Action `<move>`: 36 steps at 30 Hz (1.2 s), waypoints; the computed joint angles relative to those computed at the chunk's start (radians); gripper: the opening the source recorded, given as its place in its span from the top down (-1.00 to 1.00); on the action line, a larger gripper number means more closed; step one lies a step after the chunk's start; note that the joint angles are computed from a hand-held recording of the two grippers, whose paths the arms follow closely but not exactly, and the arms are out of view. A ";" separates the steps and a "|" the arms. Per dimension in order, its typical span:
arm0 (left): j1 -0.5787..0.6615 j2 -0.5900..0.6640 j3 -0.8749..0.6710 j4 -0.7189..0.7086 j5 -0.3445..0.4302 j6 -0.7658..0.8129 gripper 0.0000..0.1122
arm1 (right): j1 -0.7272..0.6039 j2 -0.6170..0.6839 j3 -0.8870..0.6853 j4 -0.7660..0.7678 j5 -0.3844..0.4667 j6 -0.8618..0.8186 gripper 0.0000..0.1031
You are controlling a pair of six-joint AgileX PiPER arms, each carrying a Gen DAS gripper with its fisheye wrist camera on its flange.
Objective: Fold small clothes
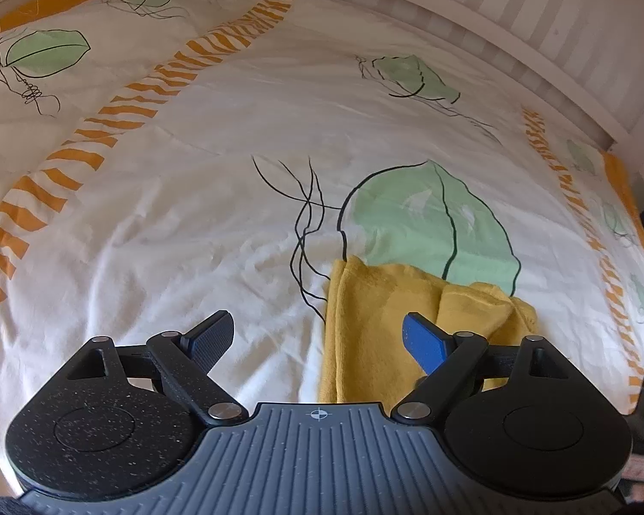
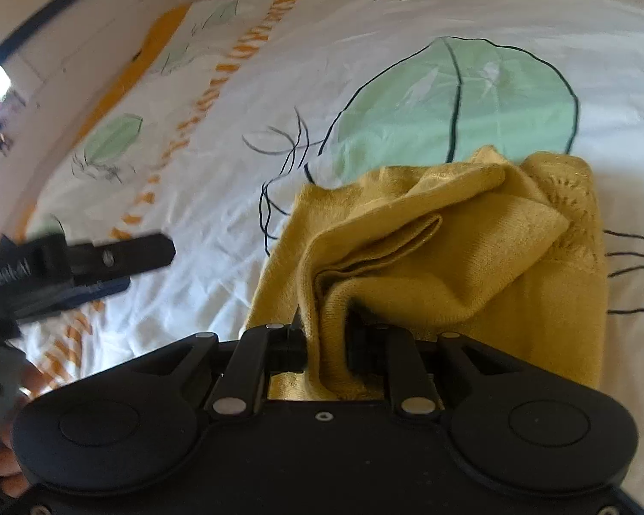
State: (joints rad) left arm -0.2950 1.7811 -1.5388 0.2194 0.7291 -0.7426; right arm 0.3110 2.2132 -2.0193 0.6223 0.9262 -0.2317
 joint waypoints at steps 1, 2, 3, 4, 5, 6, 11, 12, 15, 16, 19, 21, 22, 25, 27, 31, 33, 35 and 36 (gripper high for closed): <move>0.000 0.000 -0.001 0.001 0.001 0.001 -0.53 | 0.006 0.000 0.000 0.000 -0.007 -0.012 0.32; 0.000 0.001 0.000 0.003 0.002 0.001 -0.53 | 0.005 -0.003 0.009 0.021 -0.016 -0.032 0.25; 0.001 0.002 -0.001 0.006 0.003 0.000 -0.53 | 0.001 -0.002 0.009 0.052 -0.015 -0.057 0.12; 0.002 0.002 -0.001 0.010 0.005 -0.002 -0.53 | -0.006 0.001 0.010 0.093 -0.013 -0.091 0.05; 0.002 0.001 0.001 0.017 0.007 -0.009 -0.53 | -0.009 -0.001 0.017 0.131 -0.016 -0.120 0.03; 0.004 0.001 0.001 0.022 0.009 -0.012 -0.53 | -0.013 -0.002 0.022 0.166 -0.016 -0.146 0.03; 0.010 -0.002 0.010 0.044 0.006 -0.042 -0.53 | -0.059 -0.048 0.098 0.341 -0.036 -0.271 0.03; 0.010 0.001 0.007 0.041 0.007 -0.040 -0.53 | -0.069 -0.064 0.120 0.351 -0.049 -0.288 0.00; 0.004 0.013 -0.006 0.028 0.012 -0.021 -0.53 | -0.099 -0.107 0.182 0.359 -0.077 -0.326 -0.17; -0.001 0.019 -0.012 0.024 0.013 -0.012 -0.53 | -0.108 -0.123 0.208 0.353 -0.092 -0.336 -0.17; -0.012 0.036 -0.027 0.001 0.016 0.033 -0.53 | -0.123 -0.156 0.271 0.327 -0.133 -0.359 -0.17; -0.018 0.043 -0.034 -0.015 0.017 0.055 -0.53 | -0.107 -0.188 0.320 0.275 -0.168 -0.388 -0.17; -0.020 0.046 -0.039 -0.021 0.019 0.066 -0.53 | -0.095 -0.213 0.362 0.266 -0.187 -0.436 -0.16; -0.024 0.051 -0.042 -0.028 0.024 0.081 -0.53 | -0.061 -0.280 0.484 0.304 -0.204 -0.599 -0.16; -0.022 0.053 -0.043 -0.032 0.031 0.084 -0.53 | -0.028 -0.311 0.549 0.341 -0.213 -0.704 -0.16; -0.016 0.058 -0.045 -0.044 0.040 0.093 -0.53 | 0.059 -0.365 0.660 0.389 -0.272 -0.926 -0.15; -0.013 0.060 -0.046 -0.051 0.043 0.098 -0.53 | 0.100 -0.372 0.676 0.363 -0.306 -0.964 -0.14; -0.011 0.062 -0.047 -0.058 0.044 0.104 -0.53 | 0.127 -0.381 0.708 0.357 -0.345 -1.008 -0.13; -0.010 0.062 -0.048 -0.060 0.045 0.105 -0.53 | 0.136 -0.375 0.706 0.349 -0.355 -1.010 -0.10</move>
